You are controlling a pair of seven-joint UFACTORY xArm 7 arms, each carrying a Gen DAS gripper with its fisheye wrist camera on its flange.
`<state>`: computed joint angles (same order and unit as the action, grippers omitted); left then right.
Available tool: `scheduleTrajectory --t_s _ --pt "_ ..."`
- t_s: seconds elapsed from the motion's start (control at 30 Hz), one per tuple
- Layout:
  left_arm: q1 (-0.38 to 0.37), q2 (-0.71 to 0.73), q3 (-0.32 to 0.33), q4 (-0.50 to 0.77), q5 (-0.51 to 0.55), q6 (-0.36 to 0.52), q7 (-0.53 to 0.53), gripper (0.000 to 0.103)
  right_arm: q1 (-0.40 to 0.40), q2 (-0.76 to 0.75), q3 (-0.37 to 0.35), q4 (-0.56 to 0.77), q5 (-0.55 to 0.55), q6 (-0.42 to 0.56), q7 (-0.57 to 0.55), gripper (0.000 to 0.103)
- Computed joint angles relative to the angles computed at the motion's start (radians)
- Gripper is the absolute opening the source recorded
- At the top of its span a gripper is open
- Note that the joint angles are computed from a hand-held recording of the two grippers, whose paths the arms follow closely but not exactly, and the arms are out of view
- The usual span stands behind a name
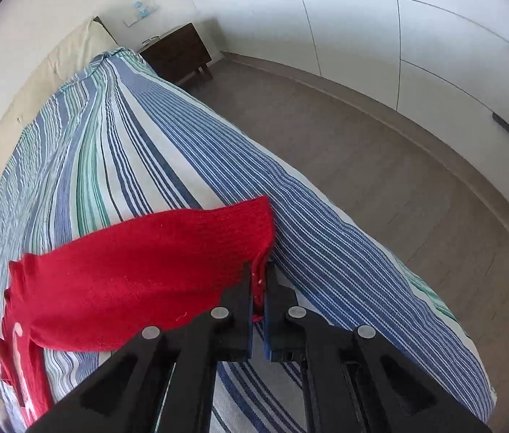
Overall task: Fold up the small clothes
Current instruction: 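Grasp a sleeve cuff with the right tool, stretch it outward, release, then grasp the other sleeve with the left tool and pull it outward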
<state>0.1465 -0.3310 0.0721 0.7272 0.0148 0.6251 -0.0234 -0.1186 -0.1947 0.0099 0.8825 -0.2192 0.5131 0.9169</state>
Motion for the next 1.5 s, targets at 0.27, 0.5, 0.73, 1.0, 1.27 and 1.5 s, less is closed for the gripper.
scheduleTrajectory --t_s 0.27,0.5,0.73,1.0,1.27,1.5 --pt "0.008 -0.072 -0.024 0.012 0.058 0.021 -0.006 0.062 -0.041 -0.101 0.058 -0.054 -0.109 -0.008 0.065 0.05" --pt "-0.204 0.036 0.033 0.277 -0.154 0.022 0.296 0.079 0.056 -0.365 0.123 -0.183 -0.113 -0.027 0.059 0.056" --pt "-0.214 0.492 -0.016 0.688 -0.348 0.143 0.296 0.054 0.187 -0.426 0.282 -0.274 0.022 -0.16 0.105 0.06" --pt "-0.171 0.629 -0.108 0.759 -0.263 0.16 0.175 0.003 0.252 -0.282 0.313 -0.183 -0.021 -0.16 0.016 0.06" --pt "-0.032 0.574 -0.044 0.877 -0.287 0.176 0.275 0.003 0.251 -0.317 0.29 -0.224 -0.004 -0.174 0.05 0.06" --pt "0.07 0.896 0.1 1.325 0.062 0.298 0.002 0.062 0.27 -0.266 0.287 -0.188 0.003 -0.16 0.014 0.06"
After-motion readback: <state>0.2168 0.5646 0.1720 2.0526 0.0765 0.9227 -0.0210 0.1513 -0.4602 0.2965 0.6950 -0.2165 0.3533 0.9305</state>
